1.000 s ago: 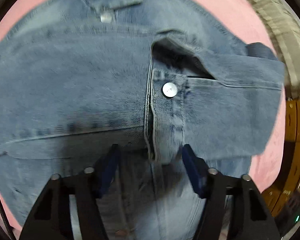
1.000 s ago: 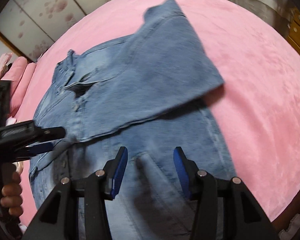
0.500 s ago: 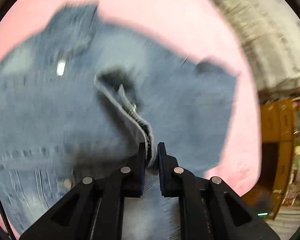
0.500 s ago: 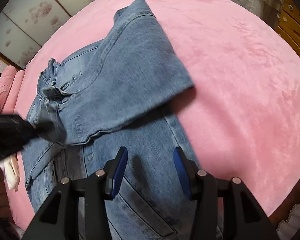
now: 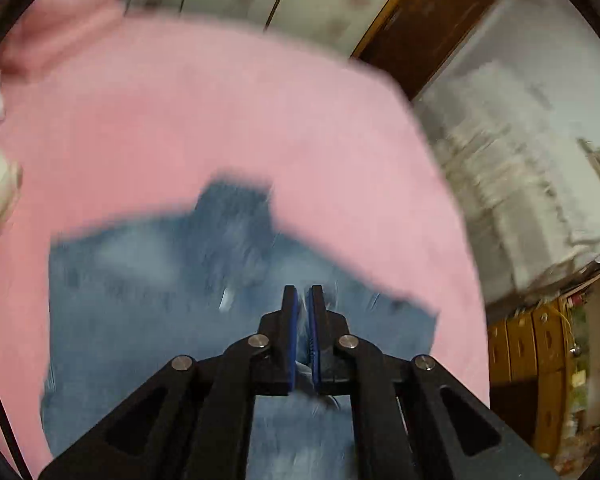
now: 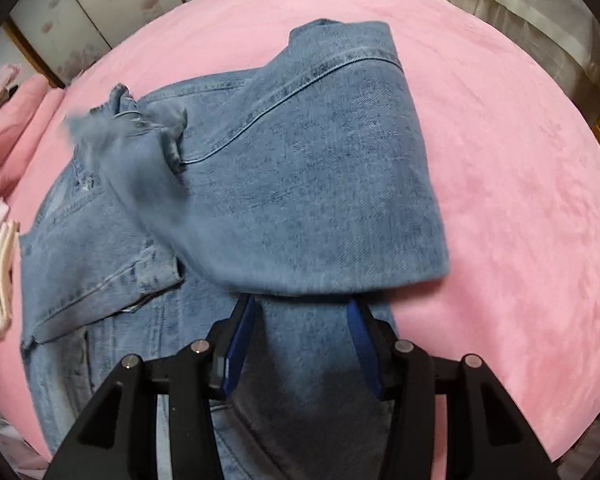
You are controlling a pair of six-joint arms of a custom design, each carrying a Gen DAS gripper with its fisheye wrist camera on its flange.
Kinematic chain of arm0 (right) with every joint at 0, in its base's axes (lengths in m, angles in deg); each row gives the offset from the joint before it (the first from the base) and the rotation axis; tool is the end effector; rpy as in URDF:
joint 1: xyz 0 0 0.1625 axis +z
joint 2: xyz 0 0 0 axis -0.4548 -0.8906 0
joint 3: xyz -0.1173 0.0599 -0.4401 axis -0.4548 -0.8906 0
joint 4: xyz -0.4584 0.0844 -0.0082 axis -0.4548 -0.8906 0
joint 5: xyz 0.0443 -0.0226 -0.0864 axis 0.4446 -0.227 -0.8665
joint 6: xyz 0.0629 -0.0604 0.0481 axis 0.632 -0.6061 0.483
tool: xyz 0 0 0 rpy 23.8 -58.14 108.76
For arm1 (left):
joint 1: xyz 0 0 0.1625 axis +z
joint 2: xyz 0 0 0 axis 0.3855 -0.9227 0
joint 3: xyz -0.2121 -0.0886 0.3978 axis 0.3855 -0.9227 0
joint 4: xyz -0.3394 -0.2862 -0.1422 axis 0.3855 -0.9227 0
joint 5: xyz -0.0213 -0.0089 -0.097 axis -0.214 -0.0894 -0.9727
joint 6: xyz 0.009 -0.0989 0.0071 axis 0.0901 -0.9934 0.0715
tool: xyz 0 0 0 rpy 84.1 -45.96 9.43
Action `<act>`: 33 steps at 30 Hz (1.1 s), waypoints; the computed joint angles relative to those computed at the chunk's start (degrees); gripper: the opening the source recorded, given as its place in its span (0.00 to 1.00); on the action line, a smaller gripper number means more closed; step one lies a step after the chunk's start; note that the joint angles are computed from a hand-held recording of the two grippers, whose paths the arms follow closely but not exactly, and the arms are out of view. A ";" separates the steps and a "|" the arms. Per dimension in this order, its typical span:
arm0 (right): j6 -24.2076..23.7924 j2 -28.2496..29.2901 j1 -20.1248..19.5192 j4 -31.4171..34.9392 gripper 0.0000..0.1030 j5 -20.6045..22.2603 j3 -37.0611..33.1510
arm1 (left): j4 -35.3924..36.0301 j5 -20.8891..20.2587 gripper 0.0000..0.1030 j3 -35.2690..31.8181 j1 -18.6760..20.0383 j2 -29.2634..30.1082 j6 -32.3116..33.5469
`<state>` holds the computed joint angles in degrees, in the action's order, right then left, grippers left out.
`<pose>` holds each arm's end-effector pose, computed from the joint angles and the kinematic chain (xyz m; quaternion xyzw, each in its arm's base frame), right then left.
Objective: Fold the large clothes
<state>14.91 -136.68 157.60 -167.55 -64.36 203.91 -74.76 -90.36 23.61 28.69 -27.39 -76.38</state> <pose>0.3320 -0.2999 0.0639 -0.2535 -0.8603 0.2908 0.3334 -0.2196 -0.5362 0.4160 0.1788 0.9718 -0.0868 0.1270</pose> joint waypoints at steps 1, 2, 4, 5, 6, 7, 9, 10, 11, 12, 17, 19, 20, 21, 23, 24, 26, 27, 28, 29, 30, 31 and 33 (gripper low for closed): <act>-0.05 -0.06 -0.10 -0.54 0.46 0.10 0.17 | 2.13 -1.68 0.04 -0.14 1.59 0.63 -1.41; 0.11 -0.12 -0.06 -0.61 0.46 0.07 0.27 | 3.48 -3.25 0.07 0.52 2.96 0.86 -2.88; 0.10 -0.04 0.01 -0.36 0.46 0.10 0.29 | 6.03 -4.85 0.31 2.36 5.13 1.52 -6.37; -0.33 -0.28 -0.08 -0.84 0.46 0.12 0.69 | 7.09 -5.17 0.41 3.47 6.14 2.29 -7.56; -0.69 -0.39 -0.08 -1.23 0.46 0.12 0.93 | 7.29 -5.22 0.56 5.34 6.47 1.99 -8.00; -0.98 -0.45 -0.07 -1.58 0.46 0.11 1.12 | 7.25 -5.80 0.60 6.94 7.06 2.26 -8.34; -1.29 -0.70 -0.14 -1.47 0.46 -0.07 1.36 | 6.86 -6.65 0.61 9.59 7.59 2.70 -7.57; -1.17 -0.81 -0.11 -0.74 0.46 -0.31 1.25 | 6.79 -6.31 0.61 10.19 7.75 2.98 -7.00; -0.88 -1.01 0.05 0.21 0.46 -0.47 1.03 | 6.57 -5.41 0.61 11.26 7.60 3.38 -6.23; -0.96 -1.17 0.03 0.33 0.46 -0.60 1.13 | 6.35 -3.30 0.61 12.14 7.04 4.29 -5.76; -0.21 -2.18 0.19 3.36 0.46 -0.96 1.66 | 2.43 -0.51 0.63 15.45 5.76 6.16 -4.45; 0.31 -2.66 0.42 5.61 0.46 -0.91 1.84 | 0.18 -2.58 0.58 16.06 5.50 6.43 -3.86; 0.34 -2.76 0.44 5.91 0.46 -0.84 2.00 | -1.18 -3.93 0.50 16.75 5.12 6.52 -3.56; 0.59 -2.90 0.54 6.36 0.46 -0.68 2.20 | -1.63 -4.34 0.34 17.23 4.52 6.75 -3.09; 1.14 -3.11 0.83 6.89 0.48 -0.49 2.60 | -2.75 -4.99 0.15 18.01 3.23 7.28 -1.84; 1.53 -3.07 0.97 7.26 0.49 -0.54 2.63 | -3.35 -4.64 0.11 18.42 2.31 7.19 -2.29; 2.03 -2.85 1.08 7.70 0.49 -0.71 2.51 | -4.24 -3.32 0.10 17.85 -0.05 7.02 -4.67; 2.04 -2.80 0.97 7.90 0.50 -0.67 2.40 | -5.87 -2.51 0.10 17.97 -1.35 6.28 -5.27; 1.70 -2.79 0.80 7.84 0.50 -0.64 2.32 | -7.30 -2.27 0.09 18.28 -2.43 5.25 -5.29; 1.33 -2.73 0.75 7.61 0.50 -0.70 2.25 | -11.02 -1.12 0.09 18.74 -4.42 3.56 -4.65; 0.47 -2.69 0.54 7.05 0.50 -0.91 2.23 | -13.64 -0.34 0.09 18.90 -5.87 2.41 -3.84; -0.47 -2.65 0.32 6.60 0.50 -1.21 2.15 | -14.74 -0.01 0.08 18.58 -6.79 2.11 -3.65; -2.01 -2.48 0.02 6.29 0.50 -1.74 1.84 | -17.10 -0.31 0.08 17.21 -8.19 0.71 -3.11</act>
